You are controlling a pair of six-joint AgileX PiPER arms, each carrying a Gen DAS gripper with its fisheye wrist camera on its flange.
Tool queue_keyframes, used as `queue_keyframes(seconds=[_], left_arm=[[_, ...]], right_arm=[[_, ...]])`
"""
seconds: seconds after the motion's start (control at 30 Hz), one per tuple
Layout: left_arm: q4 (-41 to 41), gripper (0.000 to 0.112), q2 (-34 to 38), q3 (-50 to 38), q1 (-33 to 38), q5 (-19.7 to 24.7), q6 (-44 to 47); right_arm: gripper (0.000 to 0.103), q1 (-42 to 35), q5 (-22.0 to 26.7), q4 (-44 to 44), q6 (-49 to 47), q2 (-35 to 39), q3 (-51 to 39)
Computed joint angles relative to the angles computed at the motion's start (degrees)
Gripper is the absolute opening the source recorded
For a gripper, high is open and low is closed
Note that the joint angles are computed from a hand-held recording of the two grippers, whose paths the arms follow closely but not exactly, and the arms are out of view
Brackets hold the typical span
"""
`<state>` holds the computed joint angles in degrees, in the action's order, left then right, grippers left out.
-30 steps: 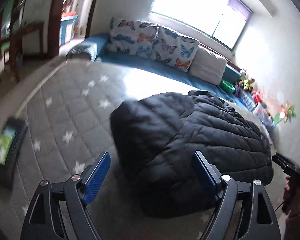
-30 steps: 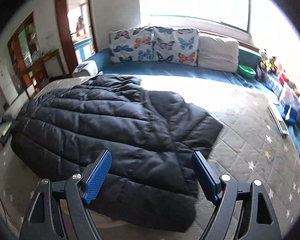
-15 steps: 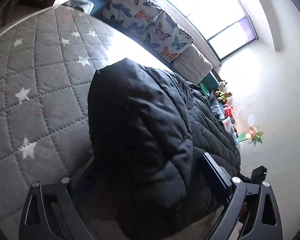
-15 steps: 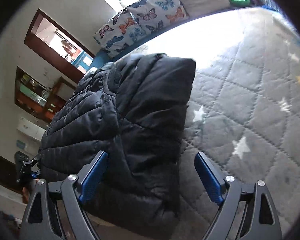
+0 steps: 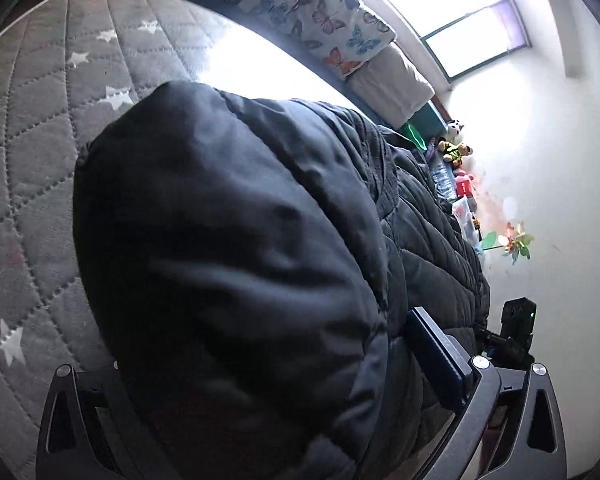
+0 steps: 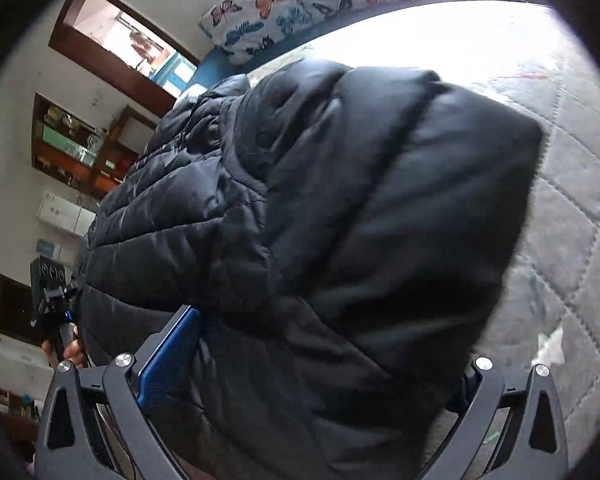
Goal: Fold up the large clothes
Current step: 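Grasp the jacket hem with both grippers and fold it toward the hood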
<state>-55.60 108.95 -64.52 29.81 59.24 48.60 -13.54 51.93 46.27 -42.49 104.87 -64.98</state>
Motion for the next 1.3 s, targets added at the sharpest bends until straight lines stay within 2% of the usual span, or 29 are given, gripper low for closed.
queue_keyframes(seconds=[0.17, 0.23, 0.33, 0.47, 0.53, 0.6, 0.67, 0.73, 0.83, 0.9, 0.97, 1.03, 1.1, 1.13, 1.2, 1.27, 1.3], left_arm=[[-3.0, 0.103, -1.6, 1.8, 1.0, 1.2, 3.8], [-0.6, 0.103, -0.2, 0.3, 0.3, 0.7, 1.7], [-0.4, 0.103, 2.1, -0.8, 1.7, 3.9, 0.9], [0.1, 0.103, 2.6, -2.0, 0.6, 3.4, -0.2], [0.6, 0.103, 1.8, -2.0, -0.1, 2.3, -2.4], [0.4, 0.095, -1.0, -0.3, 0.0, 1.3, -2.1], [-1.0, 0.083, -3.4, 1.4, -0.3, -0.2, 0.9], [-1.0, 0.080, -4.0, 1.6, -0.1, -0.5, 2.2], [-1.3, 0.080, -2.8, 1.2, -0.6, -1.6, 2.5], [-1.7, 0.083, -2.0, 0.9, -1.3, -2.0, 2.1], [-1.3, 0.089, -0.8, -0.1, -0.6, -0.9, 1.8], [-1.3, 0.095, 0.0, 0.3, -0.8, -0.4, 1.6], [-0.3, 0.096, 1.7, -1.9, -1.3, 0.8, -1.7], [-0.2, 0.094, 1.1, -1.7, -1.7, -0.2, -2.9], [0.4, 0.081, -3.2, 1.2, -3.3, -4.4, -3.3], [1.5, 0.064, -9.9, 5.2, -6.0, -10.0, -3.9], [2.6, 0.062, -13.0, 6.5, -7.5, -12.0, -4.6]], right_arm=[[0.103, -1.7, 2.9, 0.8, -3.1, 0.1, 0.6], [0.103, -2.3, 4.5, -0.2, -3.0, 0.4, -0.2], [0.103, -1.9, 6.0, -2.2, -0.4, 1.5, -2.3], [0.103, -2.1, 6.8, -0.4, -1.5, 3.0, -3.8], [0.103, -2.8, 5.7, 1.4, -3.9, 2.5, -2.5], [0.093, -3.4, 4.9, 3.7, -5.0, 1.4, -0.7], [0.067, -4.9, 5.0, 5.4, -7.0, -0.8, 1.3], [0.057, -6.7, 7.0, 6.4, -9.2, -2.3, 1.9], [0.057, -7.0, 8.3, 6.0, -9.9, -1.5, 1.4], [0.063, -7.0, 8.7, 6.4, -10.2, 0.2, 0.5], [0.079, -6.7, 9.0, 6.5, -9.8, 2.2, -0.6], [0.085, -6.9, 10.6, 7.4, -9.3, 5.6, -2.4], [0.088, -8.0, 12.5, 9.1, -10.6, 7.3, -3.3], [0.086, -7.8, 12.0, 9.1, -10.5, 7.1, -3.2], [0.074, -7.1, 10.0, 9.3, -10.4, 5.0, -1.6], [0.049, -7.5, 8.5, 9.6, -12.3, 0.9, 1.2], [0.047, -7.3, 7.8, 9.6, -13.0, -1.7, 2.4]])
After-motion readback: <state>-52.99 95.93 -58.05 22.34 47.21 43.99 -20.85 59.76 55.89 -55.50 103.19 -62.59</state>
